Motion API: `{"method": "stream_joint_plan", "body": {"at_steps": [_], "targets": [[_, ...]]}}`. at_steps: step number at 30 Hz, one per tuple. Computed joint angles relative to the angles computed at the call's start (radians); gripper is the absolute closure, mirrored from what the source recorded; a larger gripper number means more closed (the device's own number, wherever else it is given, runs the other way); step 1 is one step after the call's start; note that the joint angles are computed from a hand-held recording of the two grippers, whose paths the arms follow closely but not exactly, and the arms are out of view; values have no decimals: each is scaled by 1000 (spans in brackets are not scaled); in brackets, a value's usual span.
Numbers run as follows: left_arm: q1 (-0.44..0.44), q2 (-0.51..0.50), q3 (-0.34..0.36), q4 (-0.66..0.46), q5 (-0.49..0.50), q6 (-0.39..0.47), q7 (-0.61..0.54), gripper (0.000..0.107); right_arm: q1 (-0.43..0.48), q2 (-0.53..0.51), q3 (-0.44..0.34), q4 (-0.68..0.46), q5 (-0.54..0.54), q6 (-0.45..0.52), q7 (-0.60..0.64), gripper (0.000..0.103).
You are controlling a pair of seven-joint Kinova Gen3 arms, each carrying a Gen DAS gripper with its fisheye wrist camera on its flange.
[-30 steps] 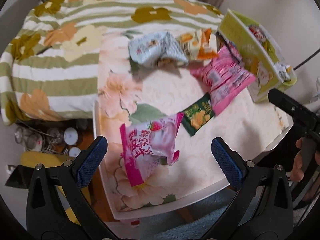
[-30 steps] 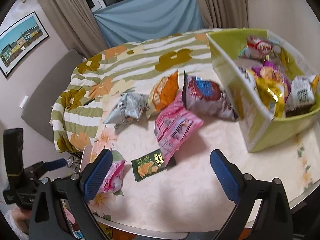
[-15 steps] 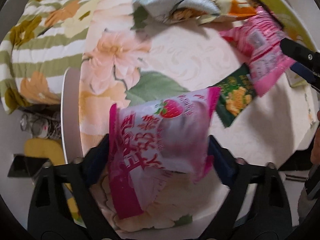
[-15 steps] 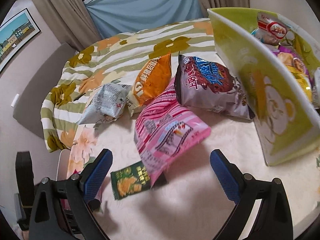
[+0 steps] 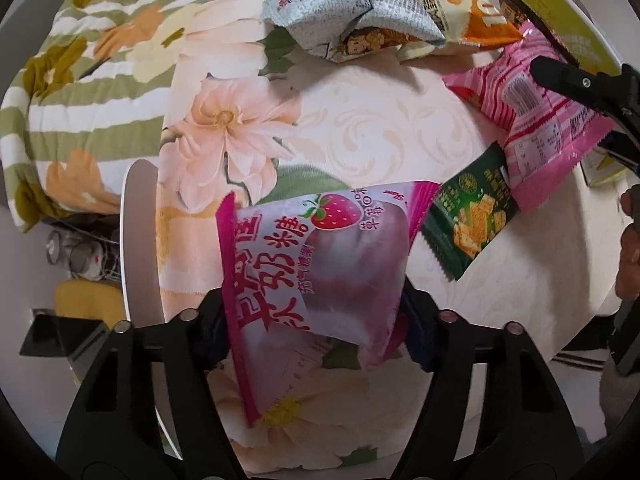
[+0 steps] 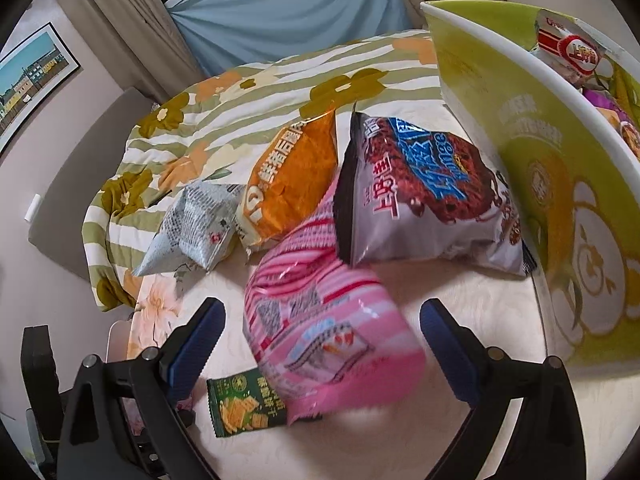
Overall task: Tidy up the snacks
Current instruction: 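Grasp pink strawberry candy bag with left tool while right tool grasps pink striped bag, then lift both held bags and carry them over the green box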
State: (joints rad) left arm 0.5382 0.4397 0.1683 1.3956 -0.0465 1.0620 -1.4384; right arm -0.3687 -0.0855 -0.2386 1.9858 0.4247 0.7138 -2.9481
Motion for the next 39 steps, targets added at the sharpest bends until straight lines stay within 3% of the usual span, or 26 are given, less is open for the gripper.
{"method": "stream_joint_plan", "body": {"at_steps": [7,9,12,17,33,39], "targets": [[-30,17,1,-32,41,27,-1,51,14,18,29,-2,-36,-50,68,12],[-39,12,2,-28,57,29,0,52,15,25,31,-4,-48,-54,84,17],[-50,6,5,-27,75,29,-6,53,12,31,49,-3,-90,-74,136,33],[-73,-9,9,-27,103,23,-23,53,3,30,25,-15,-54,-41,106,47],[-105,-103,22,-27,141,29,-81,53,-63,-32,-76,-67,25,103,-53,49],[-119,-127,36,-51,179,28,-134,53,-105,-57,-142,-138,84,248,-110,49]]}}
